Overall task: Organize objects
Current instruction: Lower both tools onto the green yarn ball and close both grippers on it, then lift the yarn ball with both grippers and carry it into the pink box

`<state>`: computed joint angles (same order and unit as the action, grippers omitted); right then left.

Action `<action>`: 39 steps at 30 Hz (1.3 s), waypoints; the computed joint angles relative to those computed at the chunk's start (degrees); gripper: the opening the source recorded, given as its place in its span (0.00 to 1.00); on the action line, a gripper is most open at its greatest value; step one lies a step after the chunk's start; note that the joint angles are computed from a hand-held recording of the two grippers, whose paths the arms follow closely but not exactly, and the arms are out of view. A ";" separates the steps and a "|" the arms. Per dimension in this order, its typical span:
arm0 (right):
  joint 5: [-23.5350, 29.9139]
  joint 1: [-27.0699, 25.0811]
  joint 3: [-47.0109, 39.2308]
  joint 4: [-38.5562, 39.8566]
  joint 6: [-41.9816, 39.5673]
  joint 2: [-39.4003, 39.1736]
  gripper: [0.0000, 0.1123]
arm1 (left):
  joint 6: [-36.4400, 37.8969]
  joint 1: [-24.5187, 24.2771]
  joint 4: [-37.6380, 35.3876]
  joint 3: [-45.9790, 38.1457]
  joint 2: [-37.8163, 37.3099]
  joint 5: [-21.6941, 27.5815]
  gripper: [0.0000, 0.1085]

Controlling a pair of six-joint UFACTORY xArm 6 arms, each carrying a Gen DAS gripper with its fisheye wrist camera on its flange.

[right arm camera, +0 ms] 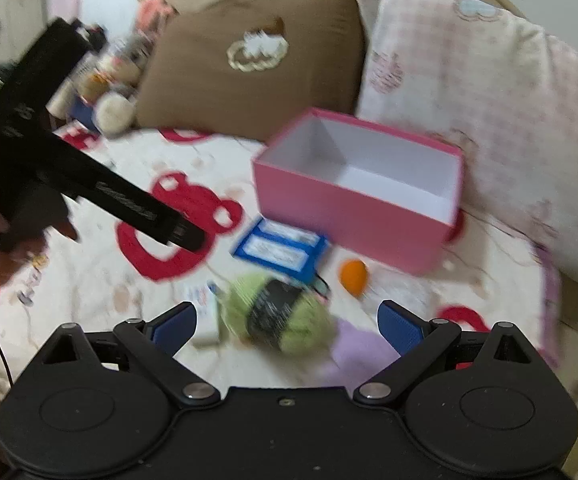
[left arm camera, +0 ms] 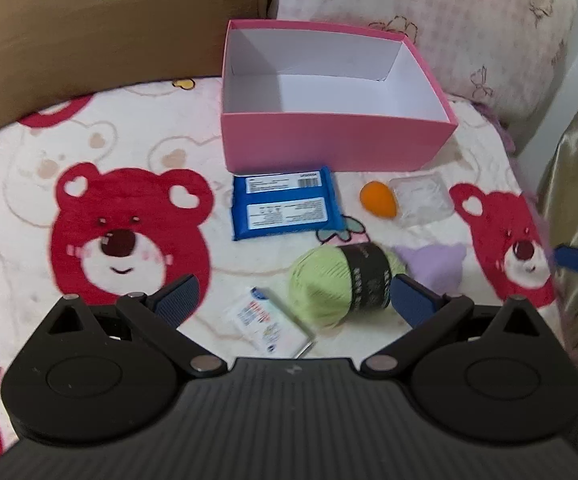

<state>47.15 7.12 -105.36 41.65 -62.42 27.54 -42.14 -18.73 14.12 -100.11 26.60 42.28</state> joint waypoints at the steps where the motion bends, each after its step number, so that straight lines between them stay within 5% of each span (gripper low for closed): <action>1: 2.48 -0.37 -3.07 1.97 -0.99 2.65 0.88 | 0.34 0.24 -0.79 -0.16 0.72 -1.33 0.95; 9: 7.24 1.53 -18.70 -4.38 -0.47 17.24 0.88 | 3.50 1.04 -2.93 -2.59 6.81 -4.99 0.94; 14: 6.57 1.59 -20.21 -3.80 -3.16 20.73 0.87 | 9.66 1.48 -11.02 -2.29 9.86 -10.09 0.92; 19: 11.52 1.14 -28.49 -3.41 -0.90 27.33 0.87 | 11.03 1.54 -12.06 -3.48 12.70 -14.07 0.92; 24: 9.97 1.45 -30.46 -4.04 0.74 29.98 0.86 | 15.07 1.55 -17.03 -5.67 15.44 -13.81 0.92; 26: 9.74 1.28 -30.57 -3.41 1.49 30.34 0.81 | 15.28 1.52 -18.17 -5.45 15.91 -14.55 0.85; 28: 8.94 1.21 -29.69 -2.93 1.74 30.03 0.74 | 19.96 1.52 -26.14 -4.53 16.01 -16.52 0.65; 30: 12.81 0.59 -33.70 -2.27 2.37 32.21 0.65 | 19.62 1.55 -27.96 -4.64 16.40 -17.13 0.63; 33: 10.69 0.87 -30.06 -1.19 0.50 29.65 0.59 | 17.96 1.28 -26.74 -5.10 16.82 -17.95 0.59; 39: 10.82 1.12 -26.46 -1.74 0.58 25.81 0.57 | 20.51 0.98 -27.67 -5.65 15.69 -16.46 0.59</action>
